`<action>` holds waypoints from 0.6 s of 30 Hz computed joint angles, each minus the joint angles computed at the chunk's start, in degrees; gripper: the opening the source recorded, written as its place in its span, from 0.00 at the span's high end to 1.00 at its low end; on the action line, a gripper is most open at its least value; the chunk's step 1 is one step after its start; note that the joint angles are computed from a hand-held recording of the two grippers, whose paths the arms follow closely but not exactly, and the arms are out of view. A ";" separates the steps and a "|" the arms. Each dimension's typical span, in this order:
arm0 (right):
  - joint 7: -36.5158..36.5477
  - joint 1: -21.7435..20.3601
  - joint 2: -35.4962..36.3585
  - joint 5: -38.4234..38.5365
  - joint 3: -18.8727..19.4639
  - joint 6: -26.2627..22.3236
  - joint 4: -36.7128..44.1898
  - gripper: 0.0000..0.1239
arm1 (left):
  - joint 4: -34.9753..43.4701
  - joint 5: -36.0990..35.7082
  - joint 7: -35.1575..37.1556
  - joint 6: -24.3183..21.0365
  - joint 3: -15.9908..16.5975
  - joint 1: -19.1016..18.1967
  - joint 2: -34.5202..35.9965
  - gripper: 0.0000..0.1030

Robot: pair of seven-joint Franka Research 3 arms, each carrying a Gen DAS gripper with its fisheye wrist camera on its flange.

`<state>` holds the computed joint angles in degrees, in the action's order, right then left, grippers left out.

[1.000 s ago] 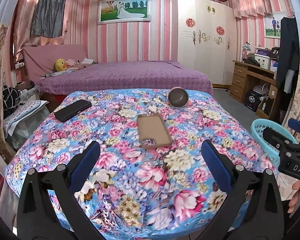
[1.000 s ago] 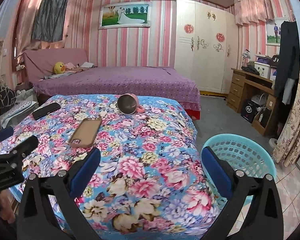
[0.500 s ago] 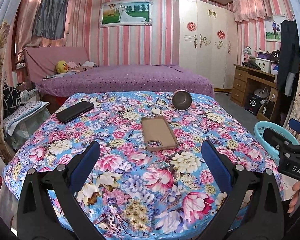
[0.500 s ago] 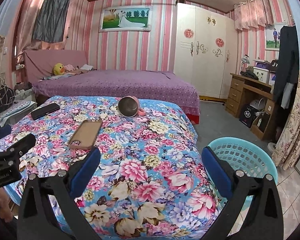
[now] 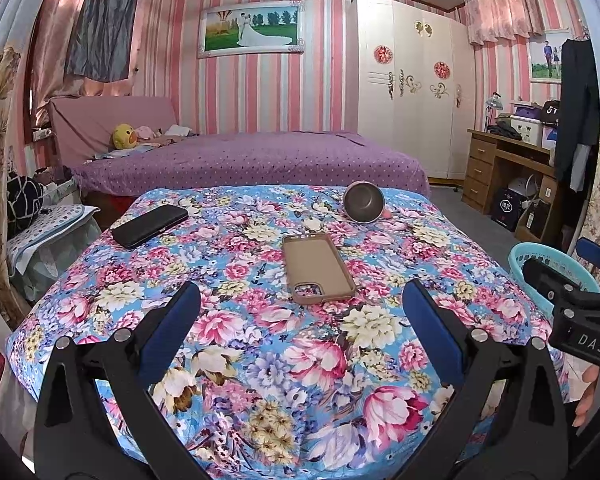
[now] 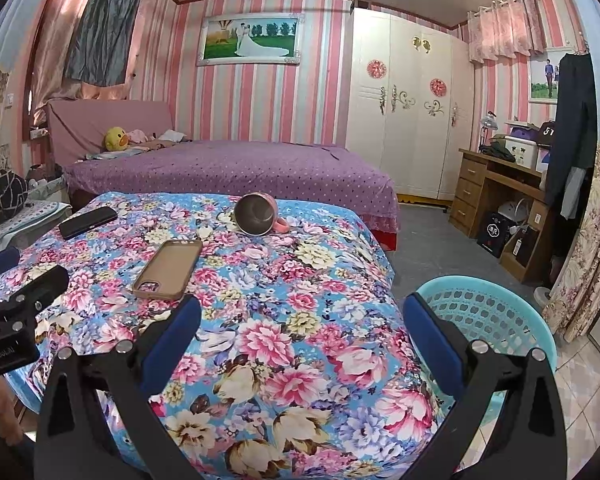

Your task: Collect trash

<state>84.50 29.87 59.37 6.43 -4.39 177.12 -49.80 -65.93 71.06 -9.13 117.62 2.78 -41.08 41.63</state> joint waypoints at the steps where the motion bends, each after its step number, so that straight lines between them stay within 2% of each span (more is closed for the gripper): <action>1: 0.03 0.01 -0.12 0.01 -0.10 0.14 -0.21 0.20 | -0.06 0.09 -0.17 0.02 0.05 -0.04 -0.05 0.05; 18: -0.04 0.61 -1.15 0.57 -1.24 1.44 -2.06 0.20 | 0.19 0.54 0.04 -1.22 0.24 -0.64 0.14 0.05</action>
